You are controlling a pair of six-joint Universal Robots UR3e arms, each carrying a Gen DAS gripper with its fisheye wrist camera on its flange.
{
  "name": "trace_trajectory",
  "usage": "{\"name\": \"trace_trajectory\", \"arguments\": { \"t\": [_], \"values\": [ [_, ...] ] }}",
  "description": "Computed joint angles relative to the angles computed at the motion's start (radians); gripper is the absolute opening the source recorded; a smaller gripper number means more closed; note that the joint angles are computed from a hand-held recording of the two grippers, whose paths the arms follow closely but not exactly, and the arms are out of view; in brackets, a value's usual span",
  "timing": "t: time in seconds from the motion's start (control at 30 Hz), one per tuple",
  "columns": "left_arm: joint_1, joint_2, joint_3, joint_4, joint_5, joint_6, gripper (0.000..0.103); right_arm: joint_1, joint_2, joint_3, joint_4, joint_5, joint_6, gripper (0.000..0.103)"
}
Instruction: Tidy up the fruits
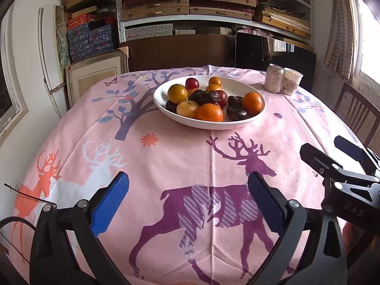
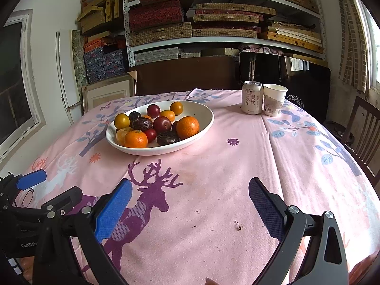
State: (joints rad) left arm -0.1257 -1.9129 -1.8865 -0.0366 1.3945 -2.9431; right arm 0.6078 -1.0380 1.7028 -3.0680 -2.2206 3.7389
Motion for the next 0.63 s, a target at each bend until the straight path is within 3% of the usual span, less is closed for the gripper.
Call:
{"name": "trace_trajectory", "arguments": {
  "t": [0.63],
  "values": [
    [-0.017, -0.004, -0.007, 0.031, 0.044, -0.012, 0.098, 0.003, 0.001, -0.005, 0.001, -0.012, 0.002, 0.099]
  ]
}}
